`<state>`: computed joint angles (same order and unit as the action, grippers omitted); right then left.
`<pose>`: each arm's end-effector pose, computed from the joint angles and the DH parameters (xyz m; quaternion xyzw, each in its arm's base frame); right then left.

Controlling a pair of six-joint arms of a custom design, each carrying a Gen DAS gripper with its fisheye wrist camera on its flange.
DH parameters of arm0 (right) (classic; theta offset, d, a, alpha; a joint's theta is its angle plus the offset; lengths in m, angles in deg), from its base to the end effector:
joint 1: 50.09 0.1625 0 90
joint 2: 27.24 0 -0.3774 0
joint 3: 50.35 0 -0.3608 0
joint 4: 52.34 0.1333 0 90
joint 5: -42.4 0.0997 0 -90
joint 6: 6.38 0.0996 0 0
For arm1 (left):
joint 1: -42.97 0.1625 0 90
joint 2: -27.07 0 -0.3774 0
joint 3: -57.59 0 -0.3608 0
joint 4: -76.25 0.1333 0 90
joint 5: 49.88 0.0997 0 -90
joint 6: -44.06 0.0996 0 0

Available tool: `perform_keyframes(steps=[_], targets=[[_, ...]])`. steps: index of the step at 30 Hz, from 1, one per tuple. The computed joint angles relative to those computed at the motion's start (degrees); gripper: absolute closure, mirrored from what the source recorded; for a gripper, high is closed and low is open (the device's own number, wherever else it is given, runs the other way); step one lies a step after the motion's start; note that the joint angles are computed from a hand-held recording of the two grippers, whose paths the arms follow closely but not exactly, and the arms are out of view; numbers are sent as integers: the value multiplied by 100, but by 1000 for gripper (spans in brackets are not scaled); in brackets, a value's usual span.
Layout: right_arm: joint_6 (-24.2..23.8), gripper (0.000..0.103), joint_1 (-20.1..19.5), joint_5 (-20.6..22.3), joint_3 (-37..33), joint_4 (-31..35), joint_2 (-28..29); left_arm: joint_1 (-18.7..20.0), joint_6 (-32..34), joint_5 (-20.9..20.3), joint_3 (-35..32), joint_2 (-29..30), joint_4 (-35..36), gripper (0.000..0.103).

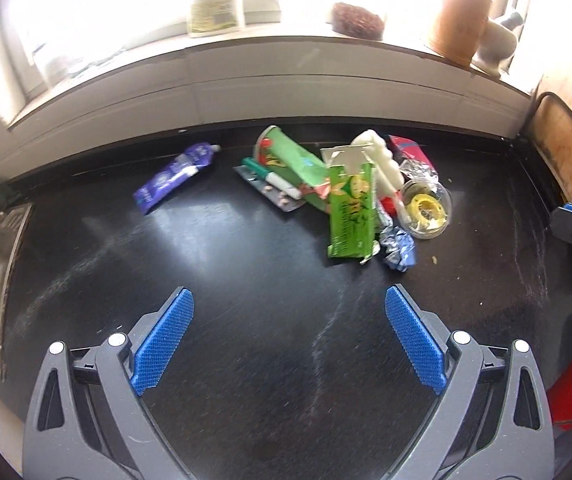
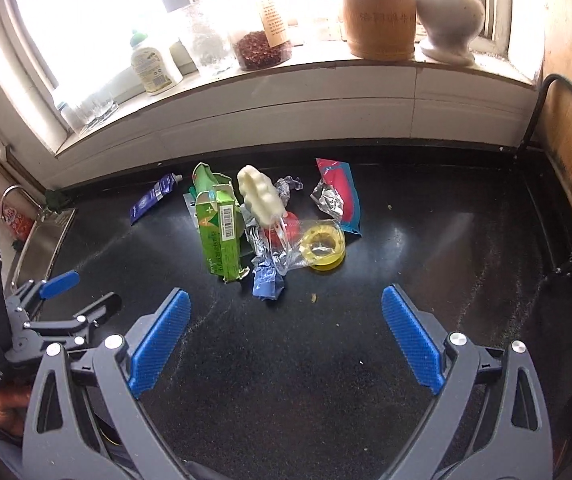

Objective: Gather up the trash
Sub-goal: 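Grasp the green juice carton with the left tool while the right tool grasps the clear cup, then carry carton and clear cup over the bin and open both tools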

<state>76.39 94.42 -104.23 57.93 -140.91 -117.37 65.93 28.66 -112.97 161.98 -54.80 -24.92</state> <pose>0.3691 -0.2016 0.3425 -0.1336 -0.8610 0.3808 0.3097 -0.3604 -0.3464 0.2912 0.4422 0.8611 -0.0802 0.2375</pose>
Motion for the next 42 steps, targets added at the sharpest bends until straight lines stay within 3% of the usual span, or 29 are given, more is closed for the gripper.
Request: perform_keyframes(steps=[3, 10, 14, 18, 21, 23, 25, 26, 27, 28, 34, 42], targets=[[-756, 10, -356, 94, 405, -958, -265, 80, 148, -149, 92, 292, -441, 9], [-2962, 10, -1605, 637, 1288, -3071, -677, 267, 772, -305, 413, 1024, -1605, 9], [-3813, 10, -2254, 1019, 1518, -3692, -696, 456, 936, -405, 392, 1493, -1920, 9], [-4263, 14, -2742, 1340, 1604, -3931, -655, 595, 1037, -441, 343, 1839, -2128, 11], [-4403, 34, -2923, 1507, 1656, -3974, -678, 720, 1019, -590, 208, 2024, -2125, 31], [-4467, 37, -2933, 1486, 1687, -4046, -673, 782, 1005, -706, 96, 2105, -2007, 58], [-4494, 42, -2862, 1458, 1710, -4076, -686, 783, 991, -692, 54, 2125, -1961, 60], [-4479, 71, -2822, 1420, 1717, -4067, -687, 768, 990, -689, 67, 2082, -1958, 61], [-4360, 86, -2763, 1394, 1684, -3936, -692, 759, 986, -683, 80, 2037, -1943, 62], [-4284, 91, -2746, 1432, 1696, -3893, -742, 737, 973, -677, 96, 1982, -1922, 62], [-3930, 98, -2271, 1135, 1707, -3671, -818, 599, 862, -666, 318, 1447, -1729, 64], [-3069, 98, -1302, 738, 1375, -2920, -668, 134, 266, -471, 626, 402, -1048, 64]])
